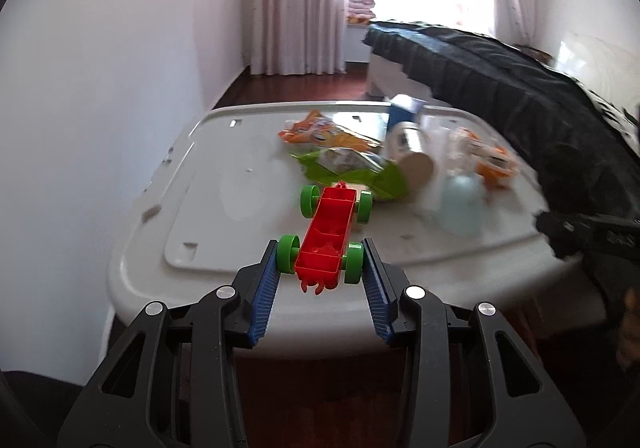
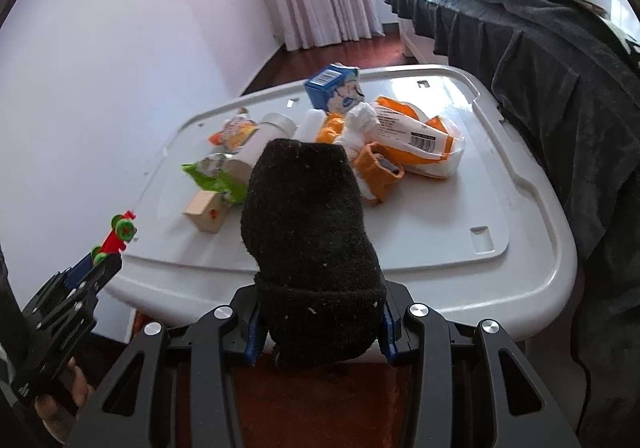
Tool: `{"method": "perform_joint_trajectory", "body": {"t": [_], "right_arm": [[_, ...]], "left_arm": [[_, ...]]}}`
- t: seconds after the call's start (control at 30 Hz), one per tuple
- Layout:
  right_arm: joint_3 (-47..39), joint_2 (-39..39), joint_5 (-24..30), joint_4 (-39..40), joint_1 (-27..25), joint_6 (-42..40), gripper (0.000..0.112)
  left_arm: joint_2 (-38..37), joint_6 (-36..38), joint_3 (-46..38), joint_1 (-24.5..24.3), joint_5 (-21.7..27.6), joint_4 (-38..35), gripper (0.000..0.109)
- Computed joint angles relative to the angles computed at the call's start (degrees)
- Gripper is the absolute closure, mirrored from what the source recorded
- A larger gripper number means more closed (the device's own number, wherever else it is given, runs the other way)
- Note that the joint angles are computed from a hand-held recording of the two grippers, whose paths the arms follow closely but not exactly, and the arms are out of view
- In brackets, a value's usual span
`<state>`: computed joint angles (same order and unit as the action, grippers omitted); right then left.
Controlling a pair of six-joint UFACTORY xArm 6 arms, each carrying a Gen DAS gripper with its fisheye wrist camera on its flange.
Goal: Collect trash
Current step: 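Grasp the black sock with the right tool while the left tool grasps the red toy car, then drop the black sock and red toy car into the orange-lined bin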
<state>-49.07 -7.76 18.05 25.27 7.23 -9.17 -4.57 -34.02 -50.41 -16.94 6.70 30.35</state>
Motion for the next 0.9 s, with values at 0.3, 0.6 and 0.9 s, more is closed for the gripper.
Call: {"method": "perform_joint_trajectory", "body": {"t": [0.3, 0.6, 0.9], "right_arm": [[12.4, -13.7, 4.7, -1.3, 4.1, 1.1, 0.069], [16.0, -16.4, 14.2, -8.4, 8.4, 6.9, 0.052], [15.3, -15.7, 12.5, -14.2, 6.9, 12.0, 0.037]], "left_arm": [[-15.0, 16.6, 11.4, -3.8, 13.5, -14.2, 0.069], [-14.8, 26.3, 13.1, -3.4, 25.5, -24.1, 0.061], [-13.3, 28.4, 12.5, 0.0, 28.9, -31.5, 0.026]]}}
